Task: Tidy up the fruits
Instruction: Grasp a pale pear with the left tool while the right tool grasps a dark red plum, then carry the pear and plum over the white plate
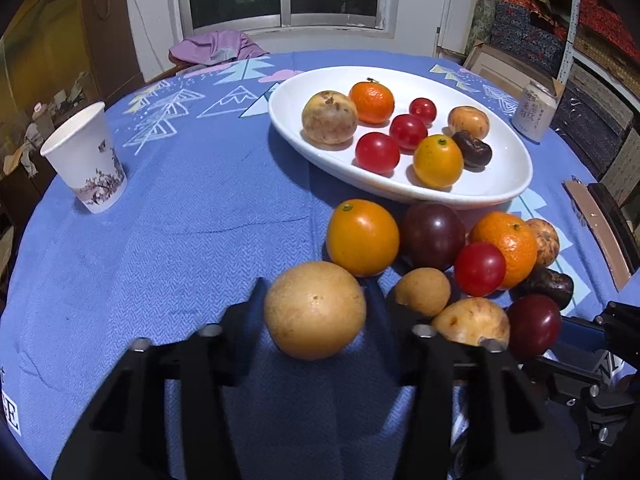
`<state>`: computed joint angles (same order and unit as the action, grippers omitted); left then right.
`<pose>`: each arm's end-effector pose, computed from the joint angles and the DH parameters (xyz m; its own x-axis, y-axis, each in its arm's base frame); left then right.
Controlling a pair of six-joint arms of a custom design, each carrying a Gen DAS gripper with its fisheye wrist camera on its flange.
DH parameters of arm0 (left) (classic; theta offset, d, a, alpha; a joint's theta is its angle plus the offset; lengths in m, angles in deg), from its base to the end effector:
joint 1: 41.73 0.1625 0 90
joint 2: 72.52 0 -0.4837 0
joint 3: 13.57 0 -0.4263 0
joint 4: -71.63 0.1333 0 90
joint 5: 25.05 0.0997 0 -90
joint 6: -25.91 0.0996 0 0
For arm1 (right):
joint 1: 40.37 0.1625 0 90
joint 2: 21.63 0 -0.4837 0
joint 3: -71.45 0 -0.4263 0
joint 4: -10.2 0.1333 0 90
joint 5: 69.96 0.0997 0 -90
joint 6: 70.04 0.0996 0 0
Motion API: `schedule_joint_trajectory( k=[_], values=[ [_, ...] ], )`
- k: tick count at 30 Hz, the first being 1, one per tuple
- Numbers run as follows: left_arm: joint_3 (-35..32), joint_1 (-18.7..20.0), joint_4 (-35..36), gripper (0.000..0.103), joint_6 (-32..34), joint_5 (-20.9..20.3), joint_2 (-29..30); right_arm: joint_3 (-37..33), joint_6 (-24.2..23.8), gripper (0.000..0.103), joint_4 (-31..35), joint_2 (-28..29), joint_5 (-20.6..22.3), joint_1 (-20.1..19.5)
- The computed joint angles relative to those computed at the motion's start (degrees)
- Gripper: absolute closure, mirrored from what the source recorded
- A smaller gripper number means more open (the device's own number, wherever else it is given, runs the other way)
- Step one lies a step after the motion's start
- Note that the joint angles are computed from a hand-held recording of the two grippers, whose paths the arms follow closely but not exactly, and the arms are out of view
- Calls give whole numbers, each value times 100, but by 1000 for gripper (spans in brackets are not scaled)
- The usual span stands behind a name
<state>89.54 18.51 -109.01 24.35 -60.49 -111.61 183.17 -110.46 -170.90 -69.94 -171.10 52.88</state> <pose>-0.1500 -0.6943 0.0773 -0.6964 -0.0502 -0.7159 0.4250 0.7750 -0.4677 0.1505 -0.6387 0.1023 -0.7171 -0.5473 0.4315 -0.6767 0.6951 -0.2428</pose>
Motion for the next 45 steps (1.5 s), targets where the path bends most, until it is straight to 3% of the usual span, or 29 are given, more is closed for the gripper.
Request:
schedule_joint_trajectory(
  k=[3, 10, 16, 23, 28, 34, 40, 45],
  values=[
    [11, -13, 9, 57, 9, 6, 2, 4, -15, 67, -10, -14, 54, -14],
    [23, 12, 30, 57, -56, -78, -30, -230, 431, 61, 357, 60, 213, -59],
    [81, 27, -112, 58, -51, -195, -65, -96, 334, 63, 116, -5, 383, -88],
    [327, -200, -1074, 58, 497, 133, -53, 167, -9, 64, -339, -152, 503, -51],
    [247, -425, -1570, 58, 842, 255, -155, 158, 70, 64, -771, -381, 822, -24],
    [-574, -480, -1359, 58, 1101, 351, -29, -845, 592, 64, -455, -283, 771, 212],
    [-1492, -153, -344, 58, 528, -251, 364, -2087, 1059, 64, 377, 328, 752, 224],
    [-2028, 93, 254, 58, 459, -447, 760, -2991, 1160, 64, 952, 980, 313, 153]
  ],
)
